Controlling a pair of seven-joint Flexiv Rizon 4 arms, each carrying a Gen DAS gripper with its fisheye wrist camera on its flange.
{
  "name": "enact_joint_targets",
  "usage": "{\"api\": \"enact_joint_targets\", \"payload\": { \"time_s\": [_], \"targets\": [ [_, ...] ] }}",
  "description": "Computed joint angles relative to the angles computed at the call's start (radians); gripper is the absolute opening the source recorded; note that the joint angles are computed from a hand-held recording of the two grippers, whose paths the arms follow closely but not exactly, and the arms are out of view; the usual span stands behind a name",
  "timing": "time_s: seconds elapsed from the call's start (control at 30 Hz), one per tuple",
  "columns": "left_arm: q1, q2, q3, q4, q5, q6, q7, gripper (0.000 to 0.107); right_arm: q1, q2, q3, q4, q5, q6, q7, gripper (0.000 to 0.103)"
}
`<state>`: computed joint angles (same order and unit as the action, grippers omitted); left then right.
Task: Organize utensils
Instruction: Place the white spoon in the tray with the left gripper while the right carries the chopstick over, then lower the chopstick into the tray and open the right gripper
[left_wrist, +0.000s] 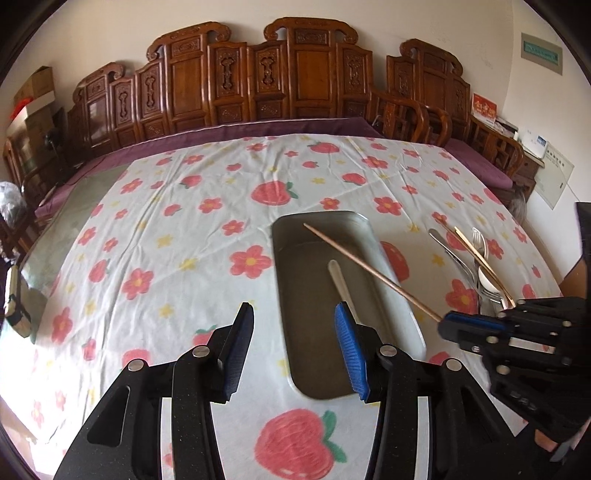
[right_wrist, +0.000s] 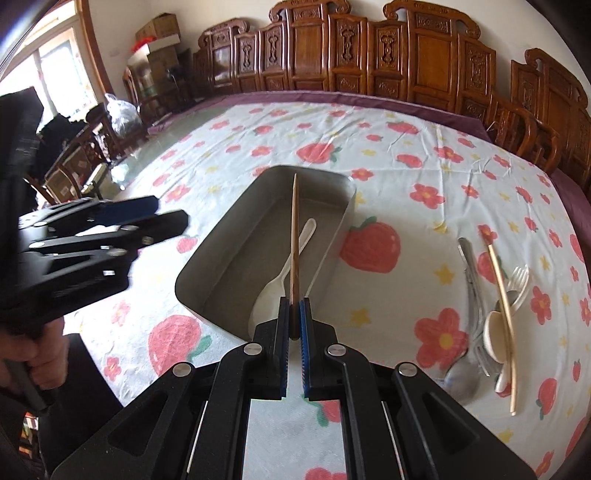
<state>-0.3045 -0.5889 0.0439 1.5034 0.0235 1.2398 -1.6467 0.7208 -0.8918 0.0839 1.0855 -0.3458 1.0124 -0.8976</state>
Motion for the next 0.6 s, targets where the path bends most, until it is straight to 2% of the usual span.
{"api": "enact_joint_targets", "payload": {
  "time_s": [0.17,0.33,0.47,0.6],
  "targets": [
    [0.015,0.014,0.005,0.019,-0.003,0.005,-0.004,0.044,0.011,-0.077,0.007,-0.148,0.013,-0.108,-0.015,0.006],
    [0.028,0.028,0.007,0.04,-0.005,0.017,-0.004,0.044,0.021,-0.123,0.006,-0.242,0.039,-0.154,-0.028,0.006],
    [0.03,0.032,0.011,0.047,-0.002,0.023,-0.005,0.044,0.033,-0.135,-0.003,-0.267,0.045,-0.163,-0.04,0.007],
    [0.031,0.034,0.009,0.05,-0.002,0.025,-0.004,0.044,0.025,-0.127,0.019,-0.246,0.075,-0.097,-0.066,0.01]
  ]
}}
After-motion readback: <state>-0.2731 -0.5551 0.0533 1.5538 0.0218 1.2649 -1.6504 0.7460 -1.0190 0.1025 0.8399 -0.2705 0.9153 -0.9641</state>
